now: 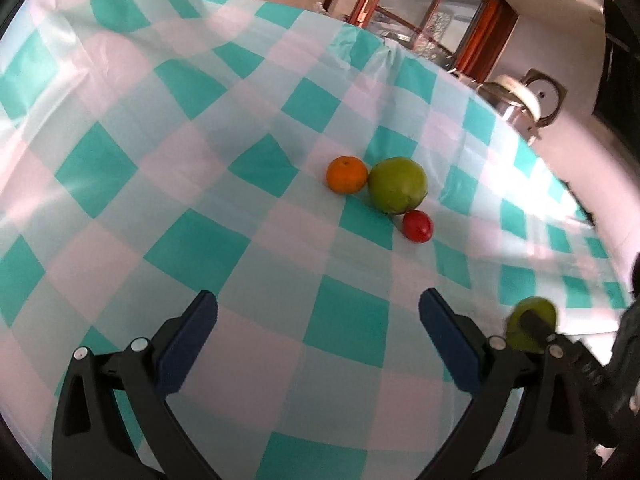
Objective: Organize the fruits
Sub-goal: 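Grasp the large green apple with the right tool, then grasp the red cherry tomato with the left tool while the right tool holds the apple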
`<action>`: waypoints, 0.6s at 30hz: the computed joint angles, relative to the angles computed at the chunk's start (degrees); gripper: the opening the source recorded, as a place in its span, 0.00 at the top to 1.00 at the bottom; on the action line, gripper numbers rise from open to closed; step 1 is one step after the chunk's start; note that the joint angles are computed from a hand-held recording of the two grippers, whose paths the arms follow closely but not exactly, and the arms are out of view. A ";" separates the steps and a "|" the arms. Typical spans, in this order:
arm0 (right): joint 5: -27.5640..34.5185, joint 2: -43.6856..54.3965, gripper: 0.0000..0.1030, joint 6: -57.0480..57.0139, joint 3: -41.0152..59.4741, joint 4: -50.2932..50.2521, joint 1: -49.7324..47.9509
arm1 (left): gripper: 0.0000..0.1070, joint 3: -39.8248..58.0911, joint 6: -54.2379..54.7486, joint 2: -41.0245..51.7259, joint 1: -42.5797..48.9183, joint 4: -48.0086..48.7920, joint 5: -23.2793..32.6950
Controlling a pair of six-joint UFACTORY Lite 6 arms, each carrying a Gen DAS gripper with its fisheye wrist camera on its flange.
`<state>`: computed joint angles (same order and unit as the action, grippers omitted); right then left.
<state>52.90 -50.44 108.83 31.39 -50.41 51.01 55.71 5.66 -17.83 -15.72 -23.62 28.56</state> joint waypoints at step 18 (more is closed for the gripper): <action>6.12 -3.10 0.42 6.62 -2.25 -7.16 1.75 | 0.44 70.17 -49.36 60.56 -28.11 49.40 25.37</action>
